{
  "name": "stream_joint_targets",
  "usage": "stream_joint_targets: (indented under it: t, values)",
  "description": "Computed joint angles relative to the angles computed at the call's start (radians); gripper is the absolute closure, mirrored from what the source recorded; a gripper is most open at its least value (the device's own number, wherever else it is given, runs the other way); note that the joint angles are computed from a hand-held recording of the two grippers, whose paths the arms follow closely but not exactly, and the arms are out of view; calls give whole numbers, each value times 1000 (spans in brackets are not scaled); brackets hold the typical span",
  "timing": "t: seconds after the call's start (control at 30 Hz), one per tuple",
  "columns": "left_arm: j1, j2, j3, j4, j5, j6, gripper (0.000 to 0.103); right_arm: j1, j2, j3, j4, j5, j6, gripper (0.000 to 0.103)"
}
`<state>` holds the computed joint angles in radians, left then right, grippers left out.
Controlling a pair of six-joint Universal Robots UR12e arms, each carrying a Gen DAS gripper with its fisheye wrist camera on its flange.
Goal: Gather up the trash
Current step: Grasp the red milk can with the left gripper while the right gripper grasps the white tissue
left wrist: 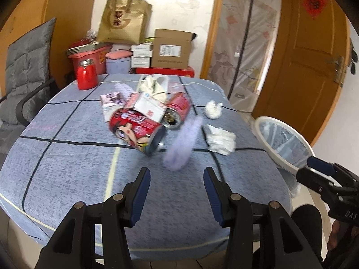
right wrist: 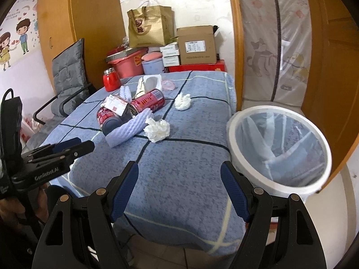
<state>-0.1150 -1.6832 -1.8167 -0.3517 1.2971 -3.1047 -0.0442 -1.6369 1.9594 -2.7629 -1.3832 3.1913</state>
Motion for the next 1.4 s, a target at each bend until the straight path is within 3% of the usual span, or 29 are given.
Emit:
stream_joint_targets:
  t: [0.33,0.67,0.97,1.07,1.17,1.23,1.4]
  values:
    - [13,-68,75,-6,50,-55,54,15,93,-72,11,48,-46,27]
    - [8,-134,134,-55,85,-30,53,31,181,-153,37,59,-73,27]
    - [47,-107,94,-26,144,-74,53,38,223,-203,90,85,-85,28]
    - [68,-90,77,-24,138,-112,53,41,230,-213,113,91,-84,39]
    - [84,-76,69,-17,78,-142,52,44,235,-220,130,87,-86,47]
    - [81,-79,74,2,46,-140,49,46,239,-225,139,83,-80,59]
    - [64,-115,118,-2,42,-155,47,42,243,-233,153,85,-71,65]
